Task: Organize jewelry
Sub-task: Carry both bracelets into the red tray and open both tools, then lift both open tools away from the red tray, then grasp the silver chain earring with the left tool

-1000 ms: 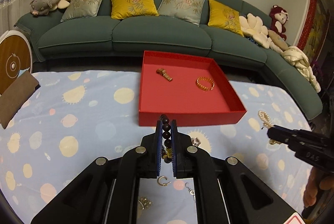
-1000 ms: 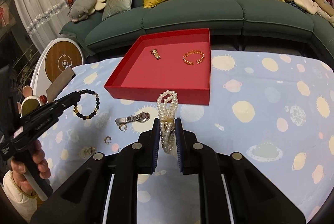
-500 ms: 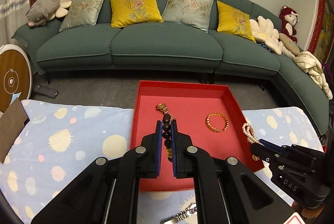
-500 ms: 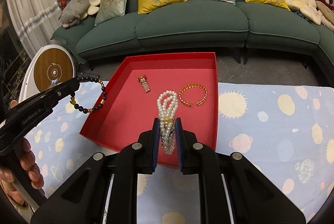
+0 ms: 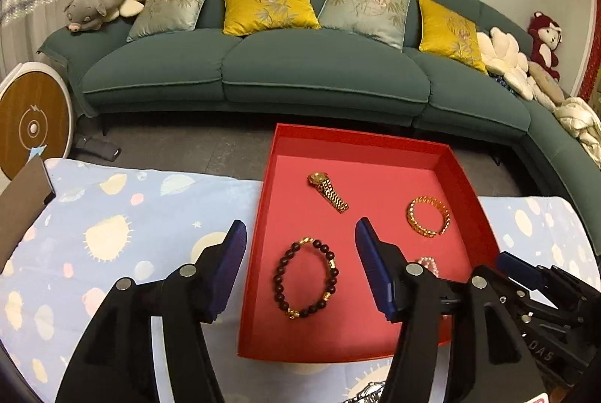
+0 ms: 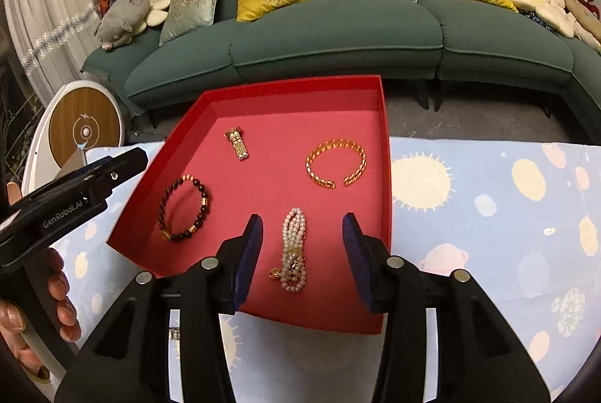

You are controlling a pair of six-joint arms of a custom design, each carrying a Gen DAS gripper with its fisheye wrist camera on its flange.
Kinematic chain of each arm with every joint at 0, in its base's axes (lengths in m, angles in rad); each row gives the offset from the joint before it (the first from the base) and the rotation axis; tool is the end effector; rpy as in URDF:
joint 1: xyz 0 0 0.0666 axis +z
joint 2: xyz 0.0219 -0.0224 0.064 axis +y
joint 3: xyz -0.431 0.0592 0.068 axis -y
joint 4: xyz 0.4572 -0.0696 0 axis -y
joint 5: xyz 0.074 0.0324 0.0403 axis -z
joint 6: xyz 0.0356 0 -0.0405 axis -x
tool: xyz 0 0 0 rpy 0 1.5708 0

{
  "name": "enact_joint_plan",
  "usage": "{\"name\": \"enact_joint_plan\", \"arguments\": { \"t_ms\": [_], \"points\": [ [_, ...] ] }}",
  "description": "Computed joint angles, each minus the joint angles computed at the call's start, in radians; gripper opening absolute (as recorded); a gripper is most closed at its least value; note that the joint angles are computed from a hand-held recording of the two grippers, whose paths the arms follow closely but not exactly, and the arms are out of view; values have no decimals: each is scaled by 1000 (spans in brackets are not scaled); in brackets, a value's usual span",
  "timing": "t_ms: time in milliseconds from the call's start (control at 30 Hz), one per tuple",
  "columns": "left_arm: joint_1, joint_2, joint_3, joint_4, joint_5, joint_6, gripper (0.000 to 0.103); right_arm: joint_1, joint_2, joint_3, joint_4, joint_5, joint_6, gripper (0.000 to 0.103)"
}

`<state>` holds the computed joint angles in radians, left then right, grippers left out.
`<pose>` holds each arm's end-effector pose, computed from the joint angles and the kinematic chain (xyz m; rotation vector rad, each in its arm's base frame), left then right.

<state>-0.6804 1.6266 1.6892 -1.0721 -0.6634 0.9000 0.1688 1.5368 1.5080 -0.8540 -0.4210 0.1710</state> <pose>0.4988 -0.3760 0.4992 -0.4772 2.2525 0.0861 0.5888 0.1147 0.4681 -0.5888 2.3421 0.5135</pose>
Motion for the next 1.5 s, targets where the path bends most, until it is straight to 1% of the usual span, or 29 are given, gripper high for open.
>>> {"name": "enact_joint_plan", "arguments": {
  "t_ms": [67, 133, 200, 233, 333, 367, 433, 467, 533, 600, 633, 700, 833, 933, 1000, 1067, 1267, 1500],
  "points": [
    [-17, -37, -16, -14, -7, 29, 58, -19, -38, -6, -3, -33, -6, 43],
    [-50, -84, -37, -36, -36, 56, 58, -41, -85, -12, -24, -69, 18, 43],
    [-92, -119, -40, -105, -65, 96, 59, -59, -148, -30, -53, -61, 51, 43],
    [-114, -138, -47, -131, -73, 121, 59, -72, -181, -42, -76, -71, 64, 43],
    [-176, -177, -60, -225, -86, 212, 59, -126, -262, -82, -151, -168, 56, 44],
    [-199, -190, -70, -255, -91, 254, 59, -140, -286, -99, -173, -192, 51, 44],
    [-238, -215, -98, -278, -95, 313, 60, -163, -340, -147, -197, -218, 48, 44],
    [-256, -225, -115, -289, -88, 338, 60, -170, -371, -179, -204, -224, 57, 44],
    [-290, -229, -139, -342, -89, 408, 61, -171, -423, -240, -211, -210, 80, 44],
    [-317, -228, -167, -381, -88, 476, 61, -160, -453, -280, -230, -192, 105, 44],
    [-322, -229, -180, -388, -74, 496, 61, -149, -461, -295, -234, -178, 113, 44],
    [-325, -236, -211, -366, -41, 496, 61, -119, -466, -320, -235, -149, 125, 44],
    [-316, -226, -244, -358, -19, 474, 61, -56, -457, -348, -235, -94, 151, 44],
    [-307, -224, -269, -328, 14, 462, 61, -12, -459, -377, -191, -48, 143, 43],
    [-299, -224, -287, -292, 50, 447, 61, 8, -445, -383, -175, -33, 132, 42],
    [-295, -221, -295, -273, 70, 436, 61, 25, -437, -389, -160, -12, 120, 42],
    [-292, -207, -306, -257, 88, 394, 61, 44, -420, -387, -163, -1, 107, 42],
    [-274, -201, -329, -246, 118, 397, 61, 53, -414, -386, -186, -1, 116, 42]
  ]
}}
